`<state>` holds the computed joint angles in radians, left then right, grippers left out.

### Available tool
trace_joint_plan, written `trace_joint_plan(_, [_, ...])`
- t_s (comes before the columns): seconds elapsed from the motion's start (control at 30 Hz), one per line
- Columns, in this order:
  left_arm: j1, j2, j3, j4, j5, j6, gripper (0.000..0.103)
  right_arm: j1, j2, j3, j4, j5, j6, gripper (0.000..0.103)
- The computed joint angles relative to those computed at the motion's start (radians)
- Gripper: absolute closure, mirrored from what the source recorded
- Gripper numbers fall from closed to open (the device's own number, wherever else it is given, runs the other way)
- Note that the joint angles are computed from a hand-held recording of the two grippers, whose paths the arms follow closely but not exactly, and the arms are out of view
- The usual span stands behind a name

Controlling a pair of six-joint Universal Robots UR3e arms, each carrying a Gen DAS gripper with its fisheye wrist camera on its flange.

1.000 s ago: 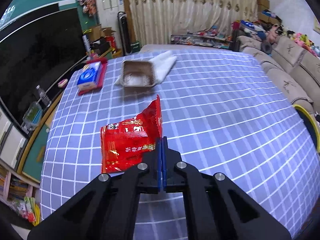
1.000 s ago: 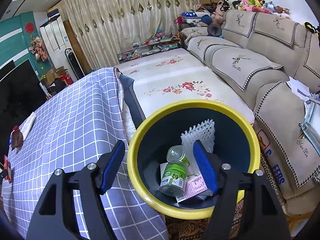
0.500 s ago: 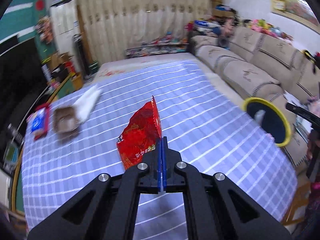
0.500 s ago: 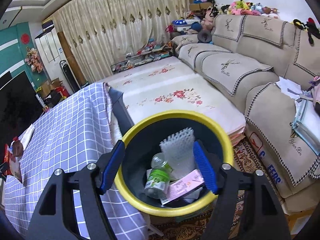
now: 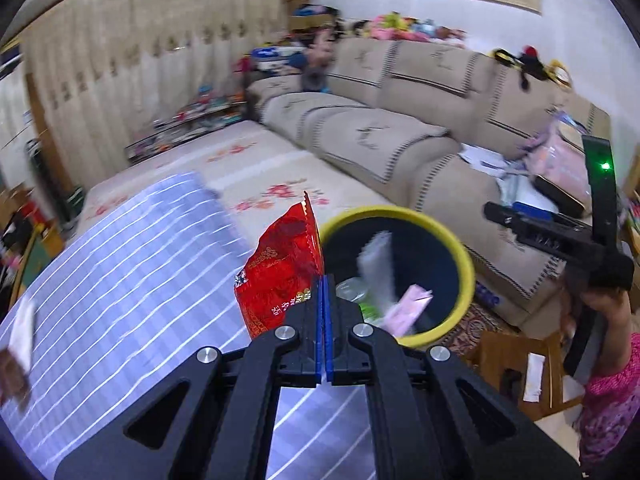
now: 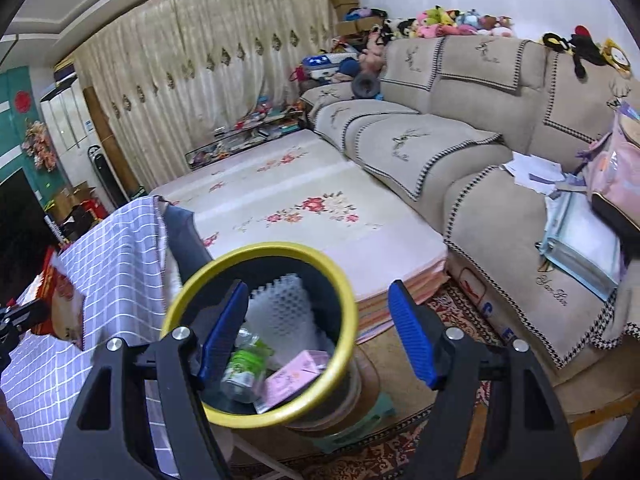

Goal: Collect trash
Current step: 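Carry the red snack bag into the bin and open the left tool, then move the right tool to the brown plastic tray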

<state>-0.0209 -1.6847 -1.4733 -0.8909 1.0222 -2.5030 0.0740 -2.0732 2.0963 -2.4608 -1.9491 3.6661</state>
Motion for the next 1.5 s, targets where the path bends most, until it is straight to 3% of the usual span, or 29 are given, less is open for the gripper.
trace_joint_plan(0.17, [-0.165, -0.163, 0.18, -0.021, 0.043, -0.072, 0.101, -0.105, -0.087, 0.058, 0.028, 0.071, -0.048, 0.034])
trace_joint_plan(0.43, [-0.318, -0.458, 0.49, -0.084, 0.146, -0.152, 0.099, -0.233, -0.173, 0.117, 0.058, 0.158, -0.106, 0.034])
trace_joint_plan(0.5, [-0.338, -0.53, 0.57, -0.107, 0.178, -0.166, 0.078, -0.241, -0.176, 0.118, 0.063, 0.167, -0.11, 0.034])
trace_joint_plan(0.53, [-0.343, -0.548, 0.586, -0.11, 0.188, -0.171, 0.056, -0.24, -0.175, 0.118, 0.062, 0.167, -0.112, 0.034])
trace_joint_plan(0.57, [-0.348, -0.562, 0.591, -0.095, 0.201, -0.183, 0.046, -0.234, -0.171, 0.115, 0.06, 0.162, -0.109, 0.034])
trace_joint_plan(0.73, [-0.308, -0.513, 0.514, -0.064, 0.165, -0.185, 0.038, -0.181, -0.135, 0.095, 0.047, 0.112, -0.09, 0.034])
trace_joint_plan(0.97, [-0.115, -0.169, 0.132, 0.058, 0.034, -0.155, 0.028, -0.084, -0.071, 0.037, 0.043, 0.057, -0.047, 0.034])
trace_joint_plan(1.07, [0.052, 0.016, -0.037, 0.054, -0.033, -0.13, 0.022, -0.008, 0.009, -0.02, 0.022, 0.026, -0.032, 0.033])
trace_joint_plan(1.3, [0.51, 0.299, -0.234, -0.12, -0.181, 0.002, 0.016, 0.174, 0.261, -0.235, -0.018, -0.03, -0.015, 0.033])
trace_joint_plan(1.5, [0.877, 0.391, -0.284, -0.261, -0.271, 0.168, 0.013, 0.328, 0.579, -0.587, 0.008, -0.022, -0.036, 0.03])
